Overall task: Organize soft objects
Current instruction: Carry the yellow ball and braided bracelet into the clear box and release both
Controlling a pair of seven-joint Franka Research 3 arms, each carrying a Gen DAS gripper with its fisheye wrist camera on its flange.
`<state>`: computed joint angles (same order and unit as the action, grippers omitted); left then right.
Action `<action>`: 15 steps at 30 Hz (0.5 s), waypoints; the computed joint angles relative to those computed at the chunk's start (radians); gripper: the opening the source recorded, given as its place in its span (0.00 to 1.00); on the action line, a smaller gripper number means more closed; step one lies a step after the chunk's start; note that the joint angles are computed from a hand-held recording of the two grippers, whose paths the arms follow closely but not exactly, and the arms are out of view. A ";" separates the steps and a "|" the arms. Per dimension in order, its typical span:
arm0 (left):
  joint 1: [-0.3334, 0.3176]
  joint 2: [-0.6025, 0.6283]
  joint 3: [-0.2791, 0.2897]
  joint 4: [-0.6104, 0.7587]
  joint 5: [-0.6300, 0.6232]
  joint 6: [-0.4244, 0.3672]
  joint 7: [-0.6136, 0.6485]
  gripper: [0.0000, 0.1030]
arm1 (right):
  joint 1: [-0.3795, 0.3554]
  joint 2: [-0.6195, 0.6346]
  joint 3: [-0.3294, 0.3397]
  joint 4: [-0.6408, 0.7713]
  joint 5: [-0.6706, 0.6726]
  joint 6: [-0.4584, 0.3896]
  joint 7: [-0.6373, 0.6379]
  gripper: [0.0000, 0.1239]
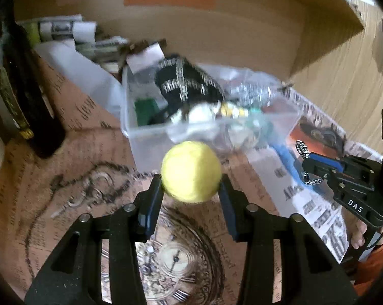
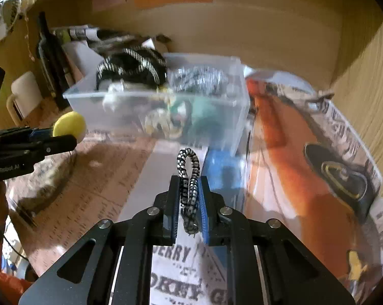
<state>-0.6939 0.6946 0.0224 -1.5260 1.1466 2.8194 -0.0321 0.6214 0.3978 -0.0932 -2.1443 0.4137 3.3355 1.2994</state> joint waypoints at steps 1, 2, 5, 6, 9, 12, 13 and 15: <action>-0.011 -0.011 0.016 -0.007 0.021 0.002 -0.028 0.42 | -0.003 -0.007 0.004 -0.002 -0.002 0.018 -0.002 0.10; -0.020 -0.020 0.025 -0.007 0.039 -0.006 -0.051 0.42 | -0.010 -0.011 0.013 -0.003 -0.003 0.032 -0.007 0.10; -0.032 -0.055 0.044 -0.026 0.126 -0.018 -0.139 0.42 | -0.042 -0.019 0.049 0.001 -0.004 0.072 -0.024 0.10; -0.031 -0.068 0.046 -0.034 0.159 -0.022 -0.168 0.42 | -0.056 -0.019 0.064 0.004 -0.005 0.083 -0.029 0.10; -0.019 -0.085 0.035 -0.030 0.224 -0.045 -0.220 0.42 | -0.079 -0.020 0.095 0.019 0.000 0.121 -0.049 0.10; 0.010 -0.084 0.007 -0.008 0.251 -0.062 -0.225 0.42 | -0.108 -0.014 0.128 0.042 -0.003 0.154 -0.061 0.10; 0.018 -0.082 -0.002 0.001 0.253 -0.074 -0.219 0.42 | -0.123 -0.010 0.142 0.051 -0.010 0.165 -0.061 0.10; 0.035 -0.070 -0.016 0.022 0.253 -0.080 -0.202 0.42 | -0.148 0.000 0.163 0.072 -0.024 0.180 -0.061 0.10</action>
<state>-0.6593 0.6250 0.0060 -1.5036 1.3994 2.7396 -0.2345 0.4735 0.3973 0.0695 -2.0727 0.3900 3.5155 1.2386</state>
